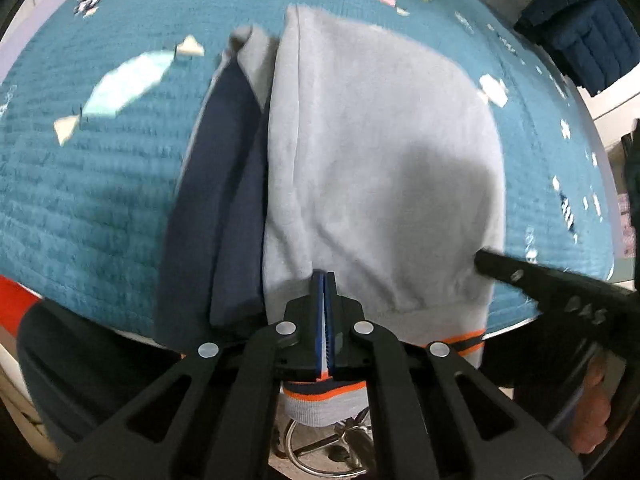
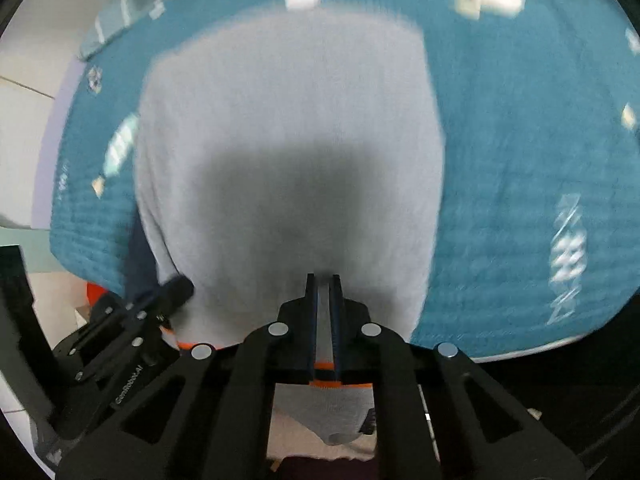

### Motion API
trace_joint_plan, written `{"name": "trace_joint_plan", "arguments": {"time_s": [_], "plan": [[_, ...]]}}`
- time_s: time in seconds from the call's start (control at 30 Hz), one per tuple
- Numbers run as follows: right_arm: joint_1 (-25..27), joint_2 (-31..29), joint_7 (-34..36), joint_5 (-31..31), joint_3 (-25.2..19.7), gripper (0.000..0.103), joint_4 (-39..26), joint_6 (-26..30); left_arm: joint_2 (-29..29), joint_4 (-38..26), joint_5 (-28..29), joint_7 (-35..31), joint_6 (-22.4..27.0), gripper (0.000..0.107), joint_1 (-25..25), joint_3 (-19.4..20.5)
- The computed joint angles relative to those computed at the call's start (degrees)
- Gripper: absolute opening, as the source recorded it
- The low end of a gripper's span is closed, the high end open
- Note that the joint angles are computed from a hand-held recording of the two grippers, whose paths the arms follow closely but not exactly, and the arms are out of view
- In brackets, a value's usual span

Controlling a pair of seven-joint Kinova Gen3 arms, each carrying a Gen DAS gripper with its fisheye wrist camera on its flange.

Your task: Fold large clothes

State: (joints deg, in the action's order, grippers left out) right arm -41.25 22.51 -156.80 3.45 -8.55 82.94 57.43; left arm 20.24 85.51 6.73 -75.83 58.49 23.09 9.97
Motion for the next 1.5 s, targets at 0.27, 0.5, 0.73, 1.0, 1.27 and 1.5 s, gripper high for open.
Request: {"name": "trace_joint_plan", "arguments": {"time_s": [0.27, 0.5, 0.73, 1.0, 1.27, 1.5], "plan": [[5.8, 9.68, 6.21, -4.5, 1.1, 0.003, -7.12, 5.06, 11.57, -14.58, 2.89, -1.25, 8.74, 0.002, 9.49, -14.73], [8.49, 4.02, 7.92, -6.65, 1.76, 0.005, -4.59, 1.41, 12.32, -23.46, -5.26, 2.21, 15.13, 0.003, 5.18, -4.71], [12.2, 10.05, 9.47, -7.34, 2.97, 0.005, -14.46, 6.64, 23.51, -42.03, -17.3, 9.88, 21.74, 0.003, -1.65, 10.16], [13.22, 17.22, 11.22, -7.68, 3.78, 0.001, -20.55, 9.3, 35.27, -58.79, -13.78, 8.71, 31.76, 0.002, 4.39, -0.72], [10.72, 1.68, 9.53, -7.07, 2.33, 0.005, -3.27, -0.65, 21.78, -39.9, -13.3, 6.83, 24.28, 0.003, 4.75, -2.08], [7.32, -1.59, 8.97, -11.95, -2.83, 0.005, 4.91, -1.49, 11.75, -21.33, -9.82, 7.81, 23.95, 0.003, 0.19, 3.85]]}}
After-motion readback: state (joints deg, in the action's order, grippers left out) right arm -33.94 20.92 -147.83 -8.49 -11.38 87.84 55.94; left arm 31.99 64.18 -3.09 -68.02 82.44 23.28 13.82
